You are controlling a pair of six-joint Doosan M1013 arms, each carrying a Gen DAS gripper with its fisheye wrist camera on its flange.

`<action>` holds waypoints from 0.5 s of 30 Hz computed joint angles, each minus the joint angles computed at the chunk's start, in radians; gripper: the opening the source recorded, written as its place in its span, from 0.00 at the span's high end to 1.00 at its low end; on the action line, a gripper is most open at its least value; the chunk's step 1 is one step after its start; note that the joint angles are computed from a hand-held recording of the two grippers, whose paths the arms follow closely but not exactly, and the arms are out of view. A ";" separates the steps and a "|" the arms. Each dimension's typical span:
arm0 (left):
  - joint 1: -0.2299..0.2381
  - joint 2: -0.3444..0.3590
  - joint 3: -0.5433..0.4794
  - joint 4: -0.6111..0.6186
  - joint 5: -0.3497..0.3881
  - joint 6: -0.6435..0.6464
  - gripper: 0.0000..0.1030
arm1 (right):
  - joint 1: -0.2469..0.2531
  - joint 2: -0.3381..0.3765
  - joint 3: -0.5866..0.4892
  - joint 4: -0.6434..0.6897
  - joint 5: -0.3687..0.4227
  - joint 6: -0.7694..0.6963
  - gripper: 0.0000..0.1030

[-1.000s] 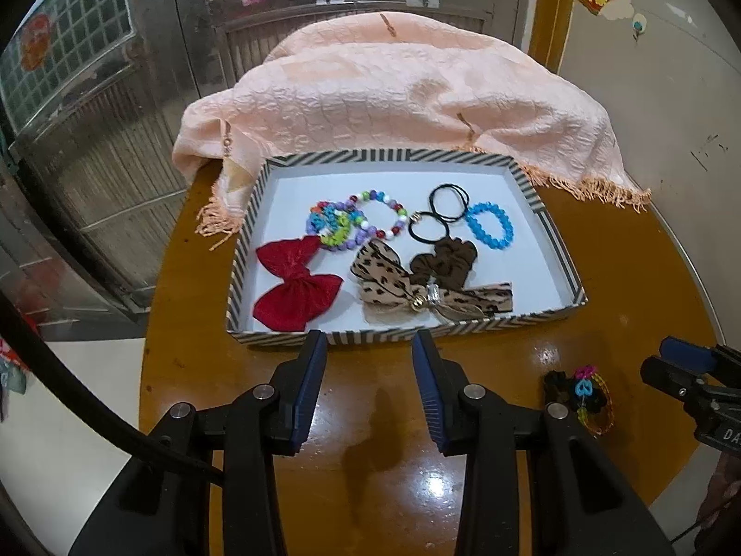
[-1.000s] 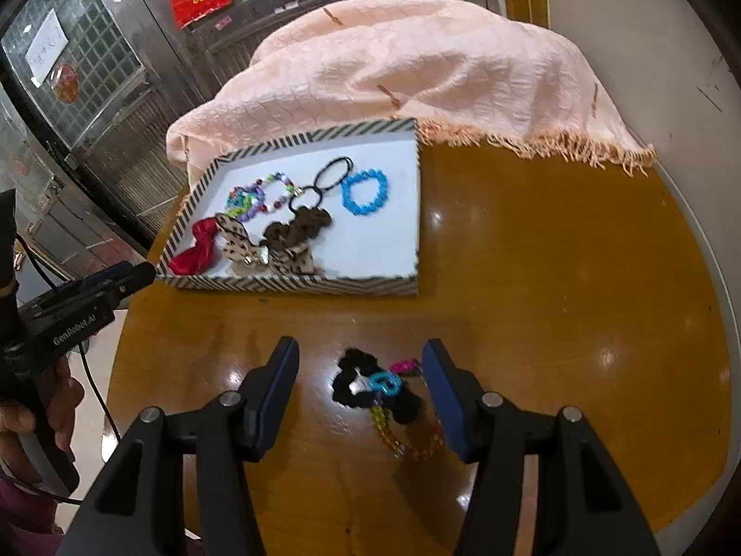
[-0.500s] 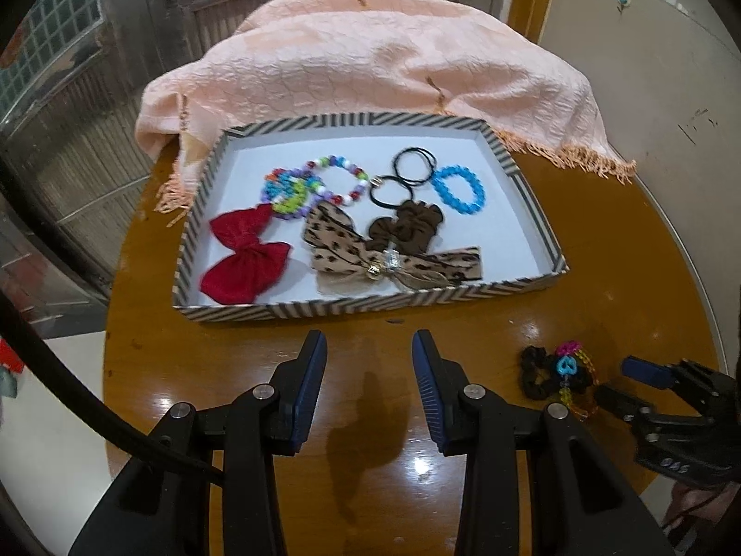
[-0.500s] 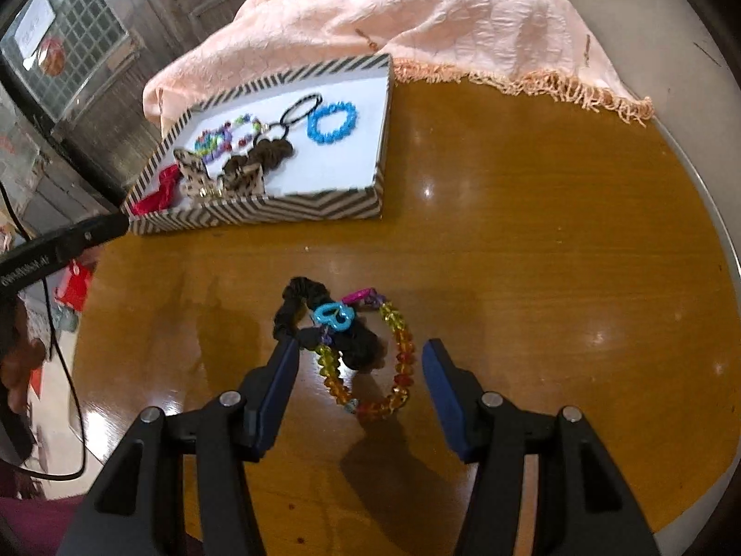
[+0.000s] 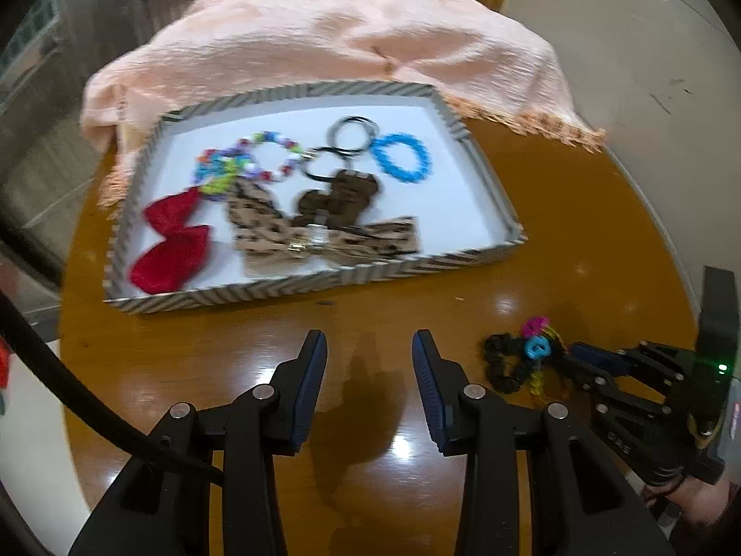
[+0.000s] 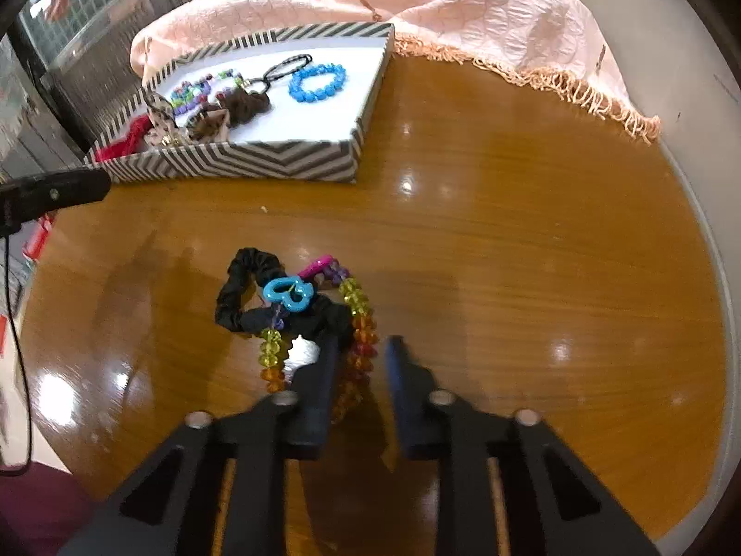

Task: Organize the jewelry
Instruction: 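Grasp the black scrunchie with the left tool while the right tool grasps the amber bead bracelet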

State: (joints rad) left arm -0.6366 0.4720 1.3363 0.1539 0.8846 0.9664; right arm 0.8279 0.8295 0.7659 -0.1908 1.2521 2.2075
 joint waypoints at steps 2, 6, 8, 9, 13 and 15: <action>0.002 0.008 -0.009 -0.062 -0.005 0.050 0.70 | -0.006 -0.013 0.021 0.019 -0.011 0.007 0.85; -0.005 0.031 -0.031 -0.144 -0.001 0.135 0.70 | -0.018 -0.044 0.075 0.053 -0.062 0.048 0.85; -0.014 0.048 -0.049 -0.168 0.016 0.183 0.69 | -0.020 -0.051 0.087 0.058 -0.073 0.061 0.85; -0.016 0.053 -0.053 -0.174 0.024 0.197 0.69 | -0.019 -0.053 0.091 0.056 -0.073 0.060 0.85; -0.023 0.079 -0.078 -0.206 0.057 0.254 0.69 | -0.016 -0.058 0.098 0.042 -0.073 0.053 0.85; -0.026 0.087 -0.088 -0.219 0.062 0.274 0.69 | -0.017 -0.063 0.107 0.043 -0.080 0.059 0.85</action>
